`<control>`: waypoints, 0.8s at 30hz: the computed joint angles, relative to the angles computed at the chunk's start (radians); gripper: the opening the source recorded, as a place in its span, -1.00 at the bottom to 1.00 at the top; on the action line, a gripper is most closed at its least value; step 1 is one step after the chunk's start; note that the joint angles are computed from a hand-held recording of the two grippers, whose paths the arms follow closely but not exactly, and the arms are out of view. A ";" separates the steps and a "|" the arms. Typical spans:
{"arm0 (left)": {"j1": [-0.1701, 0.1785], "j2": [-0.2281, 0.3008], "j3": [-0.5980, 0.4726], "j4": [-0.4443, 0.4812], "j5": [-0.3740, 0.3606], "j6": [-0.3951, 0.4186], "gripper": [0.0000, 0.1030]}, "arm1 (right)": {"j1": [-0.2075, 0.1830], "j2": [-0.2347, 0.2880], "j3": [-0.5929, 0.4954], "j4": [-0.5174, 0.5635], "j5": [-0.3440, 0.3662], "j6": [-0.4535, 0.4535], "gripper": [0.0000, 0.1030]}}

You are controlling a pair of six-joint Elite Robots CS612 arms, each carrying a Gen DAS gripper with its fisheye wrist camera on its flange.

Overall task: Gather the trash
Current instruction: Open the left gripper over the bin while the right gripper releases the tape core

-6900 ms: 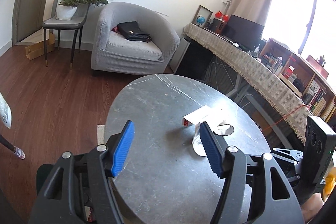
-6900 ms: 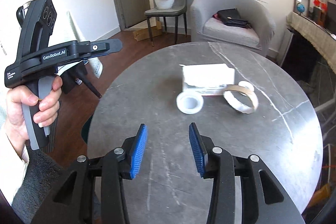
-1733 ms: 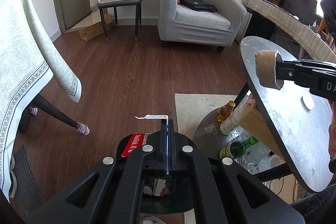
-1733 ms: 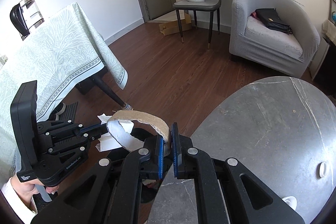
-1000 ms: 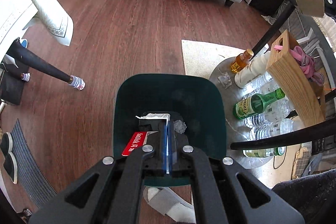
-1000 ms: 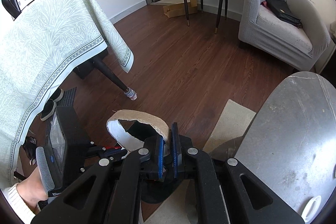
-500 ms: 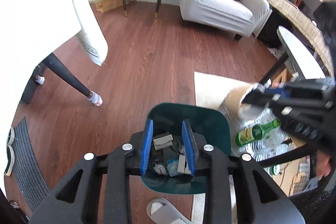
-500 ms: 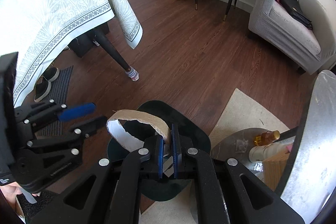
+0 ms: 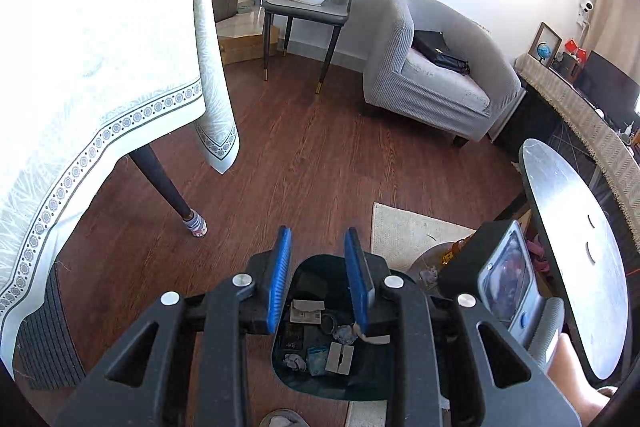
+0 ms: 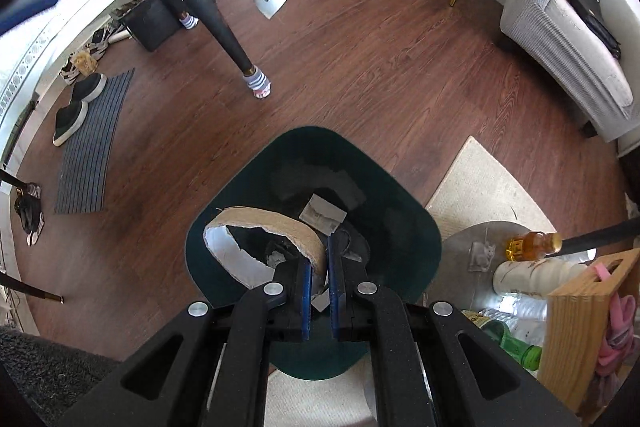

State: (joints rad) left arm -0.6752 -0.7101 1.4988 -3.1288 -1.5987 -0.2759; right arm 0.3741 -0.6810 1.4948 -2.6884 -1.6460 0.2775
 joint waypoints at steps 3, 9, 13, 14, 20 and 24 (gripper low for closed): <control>-0.002 -0.003 -0.001 -0.001 -0.001 0.001 -0.48 | 0.004 0.017 -0.019 0.031 0.006 -0.017 -0.87; -0.011 -0.011 0.009 -0.025 0.007 0.015 -0.48 | 0.008 0.040 -0.037 0.077 0.015 -0.042 -0.87; -0.011 -0.013 0.011 -0.035 0.004 0.011 -0.48 | 0.006 0.053 -0.039 0.093 0.041 -0.052 -0.87; -0.011 -0.013 0.013 -0.040 0.004 0.009 -0.48 | 0.002 0.054 -0.036 0.091 0.060 -0.051 -0.84; -0.014 -0.019 0.018 -0.076 0.002 -0.009 -0.48 | 0.009 0.053 -0.028 0.091 0.050 -0.070 -0.20; -0.015 -0.020 0.017 -0.094 -0.006 -0.025 -0.48 | 0.011 0.036 -0.009 0.056 0.058 -0.076 -0.20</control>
State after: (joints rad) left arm -0.6899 -0.7301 1.5157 -3.2225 -1.6043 -0.3005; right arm 0.3853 -0.6452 1.4856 -2.6329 -1.5885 0.2018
